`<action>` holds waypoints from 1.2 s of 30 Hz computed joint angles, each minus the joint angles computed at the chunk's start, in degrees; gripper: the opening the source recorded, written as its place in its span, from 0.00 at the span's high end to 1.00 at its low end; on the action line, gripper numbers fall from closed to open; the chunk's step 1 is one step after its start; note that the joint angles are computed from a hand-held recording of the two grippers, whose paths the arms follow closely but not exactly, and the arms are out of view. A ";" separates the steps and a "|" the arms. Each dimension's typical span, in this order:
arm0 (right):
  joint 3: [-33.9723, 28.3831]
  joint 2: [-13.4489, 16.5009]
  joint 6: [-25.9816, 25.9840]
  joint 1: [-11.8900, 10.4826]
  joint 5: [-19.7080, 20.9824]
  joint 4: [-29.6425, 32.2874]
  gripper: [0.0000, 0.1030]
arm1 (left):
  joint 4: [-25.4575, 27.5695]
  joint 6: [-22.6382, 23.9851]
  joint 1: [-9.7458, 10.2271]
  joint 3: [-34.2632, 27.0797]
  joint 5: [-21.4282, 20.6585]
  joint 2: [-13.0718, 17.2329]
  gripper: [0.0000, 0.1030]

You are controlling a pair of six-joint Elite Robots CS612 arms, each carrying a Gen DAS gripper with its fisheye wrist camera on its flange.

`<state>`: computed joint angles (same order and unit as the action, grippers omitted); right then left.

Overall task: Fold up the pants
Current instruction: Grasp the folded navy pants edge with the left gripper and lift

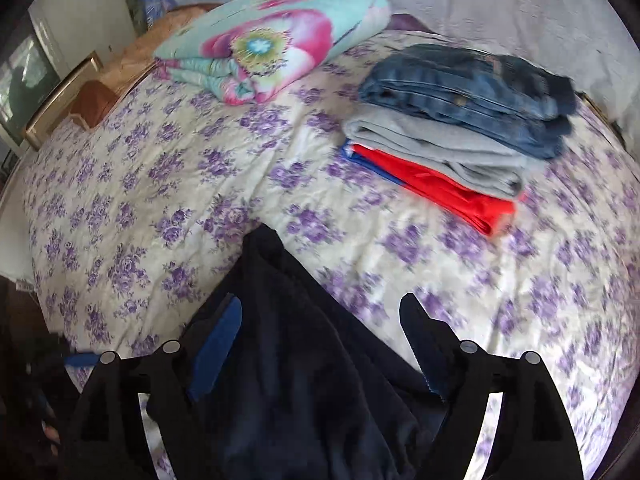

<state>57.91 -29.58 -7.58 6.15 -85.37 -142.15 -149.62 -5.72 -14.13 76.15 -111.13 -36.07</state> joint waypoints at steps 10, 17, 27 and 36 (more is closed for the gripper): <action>26.94 -11.38 22.82 -6.20 3.68 -10.44 0.20 | 10.70 0.64 -0.61 -6.06 1.42 3.76 0.37; 27.77 -8.40 28.88 -6.74 13.11 -16.11 0.20 | 16.50 2.15 -1.71 -7.90 2.31 4.59 0.37; 26.66 -4.55 33.37 -8.21 24.41 -18.27 0.52 | 17.83 0.84 -0.84 -8.86 3.38 4.21 0.37; 28.21 -5.58 37.24 -8.73 24.96 -20.28 0.59 | 22.16 2.15 -1.10 -12.52 -0.65 6.51 0.36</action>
